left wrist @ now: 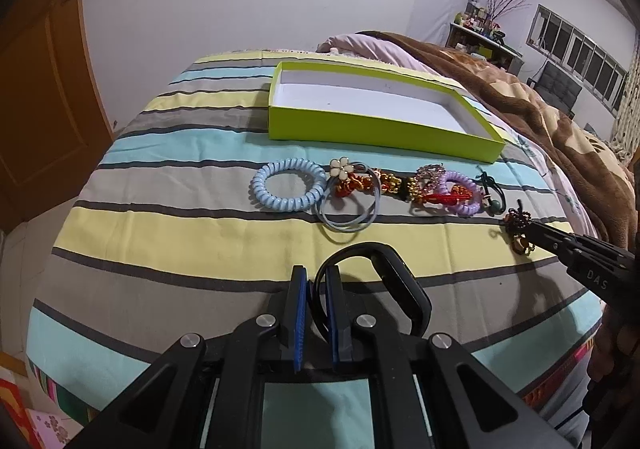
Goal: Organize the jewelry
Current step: 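Grasp the black fitness band with the left tool while the right tool grasps the dark beaded charm, then carry the band and charm into the lime-green box and open both tools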
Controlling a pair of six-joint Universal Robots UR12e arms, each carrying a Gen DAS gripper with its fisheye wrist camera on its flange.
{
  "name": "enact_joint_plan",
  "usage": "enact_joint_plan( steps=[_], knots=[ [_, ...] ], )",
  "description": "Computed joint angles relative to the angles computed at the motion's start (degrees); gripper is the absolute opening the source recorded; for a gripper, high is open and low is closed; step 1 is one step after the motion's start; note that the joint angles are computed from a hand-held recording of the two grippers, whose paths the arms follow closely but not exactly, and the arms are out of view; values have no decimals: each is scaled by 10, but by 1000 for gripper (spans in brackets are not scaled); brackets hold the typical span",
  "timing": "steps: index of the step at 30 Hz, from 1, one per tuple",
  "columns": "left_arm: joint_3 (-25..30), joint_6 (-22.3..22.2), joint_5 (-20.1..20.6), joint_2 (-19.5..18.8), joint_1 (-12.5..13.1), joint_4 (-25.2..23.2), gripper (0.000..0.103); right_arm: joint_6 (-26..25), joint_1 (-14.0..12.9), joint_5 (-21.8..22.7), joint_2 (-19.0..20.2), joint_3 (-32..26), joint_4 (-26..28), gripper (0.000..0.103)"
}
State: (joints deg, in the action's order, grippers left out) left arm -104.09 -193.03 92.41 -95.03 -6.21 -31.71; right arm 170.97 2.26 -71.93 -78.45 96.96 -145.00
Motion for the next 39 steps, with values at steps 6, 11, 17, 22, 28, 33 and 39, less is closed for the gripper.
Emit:
enact_joint_plan(
  steps=[6, 11, 17, 22, 28, 33, 39],
  knots=[
    [-3, 6, -4, 6, -1, 15, 9, -1, -3, 13, -10, 7, -16, 2],
    [-4, 14, -12, 10, -2, 24, 8, -1, -4, 25, -18, 11, -25, 2],
    [8, 27, -17, 5, -2, 34, 8, -3, -5, 41, -17, 2, -33, 2],
    [30, 38, -17, -9, 1, 42, 8, -4, -2, 47, -7, -16, -37, 2],
    [71, 56, -9, -37, 5, 45, 8, -3, 1, 51, 14, -49, -35, 2],
    [117, 68, -4, -69, 10, 24, 8, -3, 5, 45, 43, -89, -24, 3],
    [176, 77, 0, -111, 16, -9, 8, -3, 11, 31, 84, -142, -6, 3]
  ],
)
